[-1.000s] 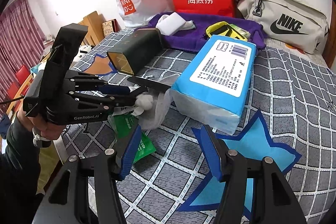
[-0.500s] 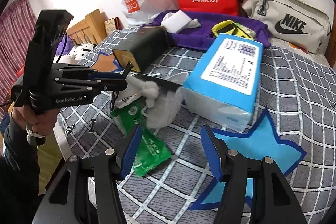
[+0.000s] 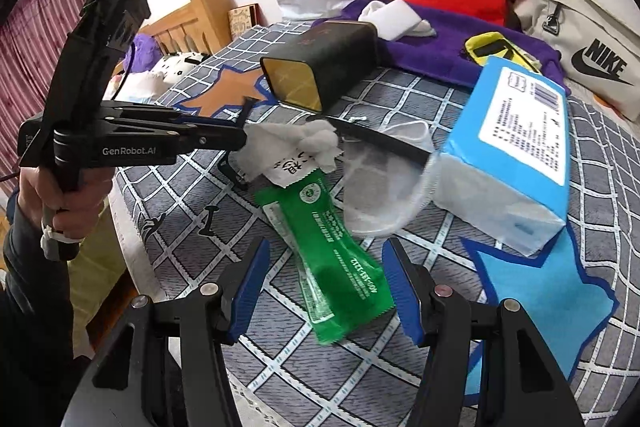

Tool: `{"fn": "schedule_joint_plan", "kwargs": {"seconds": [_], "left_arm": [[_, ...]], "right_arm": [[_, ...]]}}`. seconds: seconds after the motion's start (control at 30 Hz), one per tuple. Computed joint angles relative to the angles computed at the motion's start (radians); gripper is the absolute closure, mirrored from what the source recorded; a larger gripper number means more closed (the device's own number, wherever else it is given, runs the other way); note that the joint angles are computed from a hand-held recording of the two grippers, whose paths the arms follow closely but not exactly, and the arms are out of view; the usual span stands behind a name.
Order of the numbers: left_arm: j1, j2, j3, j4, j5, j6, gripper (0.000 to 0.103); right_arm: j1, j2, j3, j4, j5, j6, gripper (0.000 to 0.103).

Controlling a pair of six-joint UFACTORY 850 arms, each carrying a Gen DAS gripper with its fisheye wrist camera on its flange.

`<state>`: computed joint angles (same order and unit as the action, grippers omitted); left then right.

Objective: Organize soft objects
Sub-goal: 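Grasp black strap with left tool while right tool grasps green packet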

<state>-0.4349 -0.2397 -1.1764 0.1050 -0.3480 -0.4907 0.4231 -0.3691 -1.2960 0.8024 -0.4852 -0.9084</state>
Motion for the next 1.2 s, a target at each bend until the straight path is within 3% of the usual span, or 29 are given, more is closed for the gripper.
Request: {"fn": "schedule_joint_plan", "kwargs": {"seconds": [0.23, 0.57, 0.67, 0.87, 0.9, 0.93, 1.07, 1.2], "left_arm": [[-0.006, 0.004, -0.015, 0.067, 0.027, -0.077, 0.083], [0.007, 0.057, -0.005, 0.233, -0.009, -0.249, 0.083], [0.010, 0.067, 0.012, 0.287, -0.019, -0.311, 0.083], [0.019, 0.075, 0.035, 0.256, -0.006, -0.302, 0.083], [0.017, 0.075, 0.037, 0.256, -0.005, -0.306, 0.083], [0.015, 0.076, 0.038, 0.257, -0.008, -0.309, 0.083], [0.010, 0.084, 0.051, 0.264, 0.003, -0.330, 0.083], [0.006, 0.087, 0.056, 0.269, 0.004, -0.350, 0.083]], "right_arm": [[-0.008, -0.003, -0.001, -0.008, -0.002, 0.017, 0.044], [0.016, -0.051, -0.044, -0.046, -0.014, 0.017, 0.044], [0.035, -0.072, -0.060, -0.116, -0.002, 0.072, 0.044], [0.082, -0.063, -0.037, -0.290, 0.076, 0.174, 0.043], [0.087, -0.060, -0.032, -0.316, 0.089, 0.196, 0.049], [0.087, -0.058, -0.031, -0.326, 0.091, 0.205, 0.063], [0.058, -0.042, -0.023, -0.220, 0.024, 0.126, 0.076], [0.036, 0.003, 0.031, -0.181, 0.017, 0.096, 0.077]]}}
